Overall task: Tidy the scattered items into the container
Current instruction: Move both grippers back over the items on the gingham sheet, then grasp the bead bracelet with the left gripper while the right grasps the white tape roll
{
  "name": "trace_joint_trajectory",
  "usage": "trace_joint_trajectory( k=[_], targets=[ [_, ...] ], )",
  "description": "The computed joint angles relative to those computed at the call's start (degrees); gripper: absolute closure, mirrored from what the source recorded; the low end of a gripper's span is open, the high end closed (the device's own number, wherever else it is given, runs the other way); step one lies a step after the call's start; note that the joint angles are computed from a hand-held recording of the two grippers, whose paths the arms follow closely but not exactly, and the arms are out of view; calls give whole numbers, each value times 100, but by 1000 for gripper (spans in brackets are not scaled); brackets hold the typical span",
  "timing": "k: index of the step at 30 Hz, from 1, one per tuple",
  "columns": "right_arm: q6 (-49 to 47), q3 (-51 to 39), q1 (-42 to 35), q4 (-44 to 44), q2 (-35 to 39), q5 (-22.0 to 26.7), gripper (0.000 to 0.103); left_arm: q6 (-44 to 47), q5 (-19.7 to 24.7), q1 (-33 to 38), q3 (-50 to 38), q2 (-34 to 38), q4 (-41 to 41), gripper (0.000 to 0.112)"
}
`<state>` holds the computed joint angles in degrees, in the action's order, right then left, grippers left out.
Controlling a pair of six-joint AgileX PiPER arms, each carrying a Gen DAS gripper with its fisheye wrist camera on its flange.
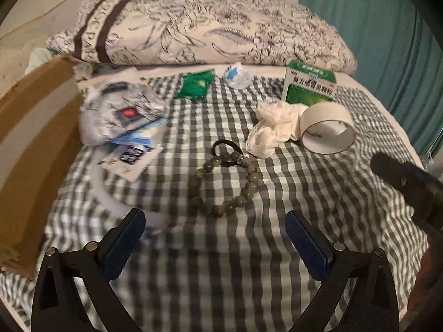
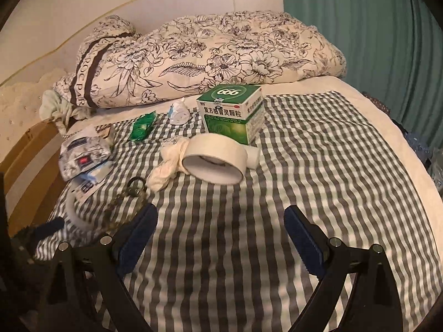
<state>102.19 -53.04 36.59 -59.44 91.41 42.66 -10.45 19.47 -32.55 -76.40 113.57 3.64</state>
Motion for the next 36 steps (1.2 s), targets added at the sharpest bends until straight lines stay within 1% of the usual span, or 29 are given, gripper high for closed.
trace_joint_trajectory(
  k=[2,6,7,9,11,12,13,14,16,18,19,20,22,24,25,26,27,29,31,33,34,36],
  targets=[
    [-101,-145,-169,16,174,-119,10,-1,53,-26,-268,249,-43,9],
    [-96,-498,-481,-45,544,-310,10,-267,331,-94,-984,816,263,9],
    [-84,-567,-581,-43,606,-444,10,-320,362,-91,-1120,921,309,9],
    [-63,-745,-698,-23,761,-489,10,-602,381,-79,-1352,1120,523,9],
    [-173,-1007,-771,105,981,-291,10,-1178,359,-89,-1504,1314,956,9],
    [-291,-1223,-826,236,1161,-185,10,-1251,404,-71,-1647,1482,938,9],
    [-317,-1311,-867,273,1239,-178,10,-1288,417,-69,-1684,1547,938,9],
    [-366,-1421,-931,349,1339,-183,10,-1489,313,-93,-1634,1552,1139,9],
    [-411,-1602,-1041,447,1523,-234,10,-1772,324,-150,-1636,1558,1448,9],
    [-520,-1841,-1088,537,1771,-104,10,-2128,365,-231,-1647,1591,1863,9],
    [-618,-1956,-1108,619,1881,-38,10,-2086,414,-228,-1708,1617,1836,9],
    [-631,-1999,-1171,649,1980,-124,10,-1909,441,-202,-1748,1630,1650,9],
    [-321,-1814,-1314,466,1979,-548,10,-1644,426,-144,-1771,1638,1356,9],
    [-304,-1777,-1377,501,2009,-646,11,-1662,396,-146,-1735,1615,1374,10],
    [-279,-1706,-1397,453,1976,-750,18,-1636,382,-151,-1723,1606,1358,13],
    [-210,-1646,-1378,378,1936,-804,19,-1526,324,-139,-1682,1583,1265,15],
    [-193,-1585,-1327,325,1882,-747,19,-1334,233,-108,-1611,1540,1074,19],
    [-140,-1425,-1176,181,1725,-550,19,-1182,34,-61,-1395,1402,895,35],
    [64,-1133,-1091,-1,1467,-574,19,-777,-158,-1,-1218,1277,486,77],
    [137,-842,-939,12,1129,-495,19,-176,-185,52,-1084,1158,-72,88],
    [207,-689,-855,-2,945,-456,19,-22,-173,69,-1044,1115,-204,93],
    [210,-480,-724,67,656,-353,19,370,-125,127,-911,965,-610,100]
  ],
)
